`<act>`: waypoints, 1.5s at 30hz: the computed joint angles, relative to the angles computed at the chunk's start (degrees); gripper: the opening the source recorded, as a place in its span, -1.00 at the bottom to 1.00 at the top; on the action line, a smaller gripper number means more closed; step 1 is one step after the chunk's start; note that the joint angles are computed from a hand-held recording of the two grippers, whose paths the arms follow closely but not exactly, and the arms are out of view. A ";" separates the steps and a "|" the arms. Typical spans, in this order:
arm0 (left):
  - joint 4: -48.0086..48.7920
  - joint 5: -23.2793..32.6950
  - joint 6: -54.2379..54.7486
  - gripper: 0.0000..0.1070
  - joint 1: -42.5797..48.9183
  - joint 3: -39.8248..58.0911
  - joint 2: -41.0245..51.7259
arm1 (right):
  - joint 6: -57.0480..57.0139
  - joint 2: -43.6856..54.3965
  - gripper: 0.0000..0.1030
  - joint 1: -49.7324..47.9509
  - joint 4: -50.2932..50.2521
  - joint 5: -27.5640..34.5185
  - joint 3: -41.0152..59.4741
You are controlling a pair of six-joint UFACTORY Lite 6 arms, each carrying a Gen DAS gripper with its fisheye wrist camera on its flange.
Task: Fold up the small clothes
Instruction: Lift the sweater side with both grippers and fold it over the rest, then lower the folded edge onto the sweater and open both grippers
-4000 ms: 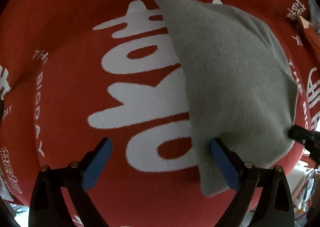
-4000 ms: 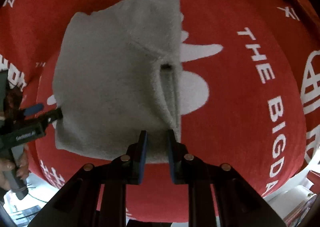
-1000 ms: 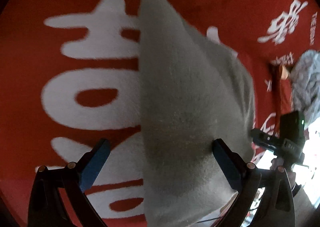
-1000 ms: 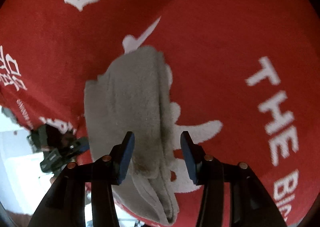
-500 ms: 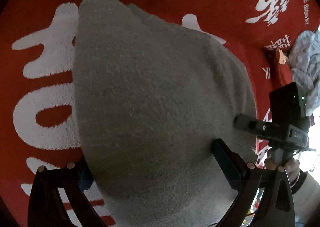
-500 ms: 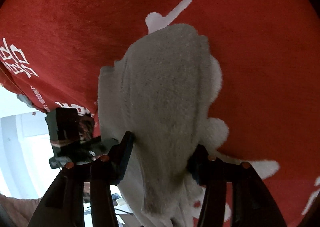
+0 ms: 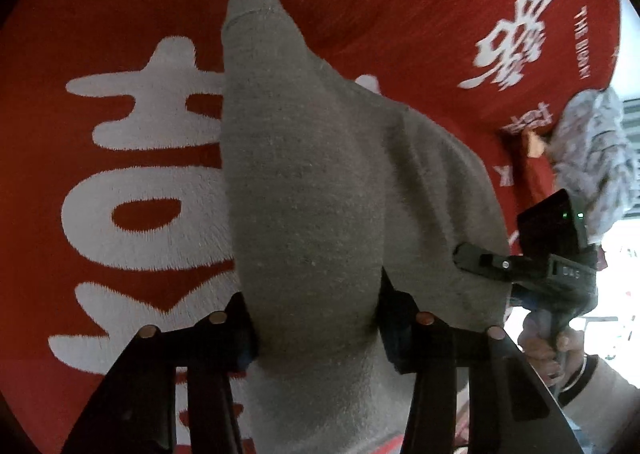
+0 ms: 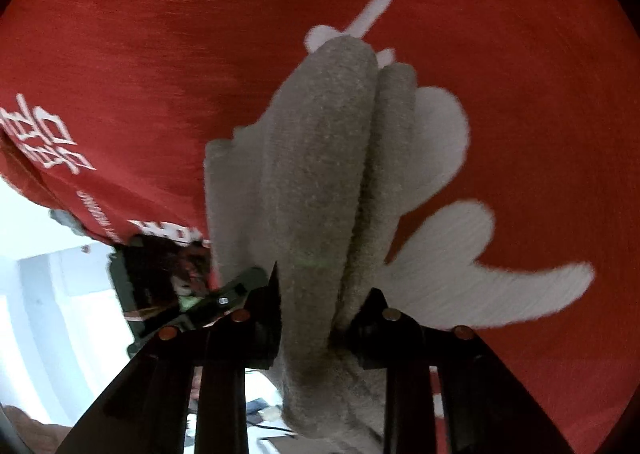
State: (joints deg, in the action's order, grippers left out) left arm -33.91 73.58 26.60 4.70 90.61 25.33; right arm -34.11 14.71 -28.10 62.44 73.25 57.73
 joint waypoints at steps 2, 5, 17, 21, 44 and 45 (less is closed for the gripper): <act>-0.64 2.12 1.24 -0.08 1.51 -0.06 -1.25 | 1.75 -2.47 -0.42 0.78 0.90 0.29 -0.97; -0.69 5.85 2.29 -0.08 4.25 0.19 -3.86 | 4.60 -6.76 -0.42 2.44 2.31 1.47 -2.58; 5.59 22.13 9.81 -0.07 23.51 11.73 -3.83 | 17.21 -22.68 -0.43 21.88 9.55 -5.28 -8.76; 8.29 21.73 13.48 -0.07 29.00 10.58 -3.06 | 17.00 -21.92 -0.42 31.39 13.78 -11.94 -10.59; 16.45 11.57 21.39 0.28 33.03 -5.43 -19.01 | 57.87 -29.08 -0.70 50.00 -37.19 -15.21 1.93; 16.80 10.86 20.81 0.27 31.78 -8.63 -20.93 | 59.02 -29.61 -0.70 52.19 -36.75 -16.19 1.85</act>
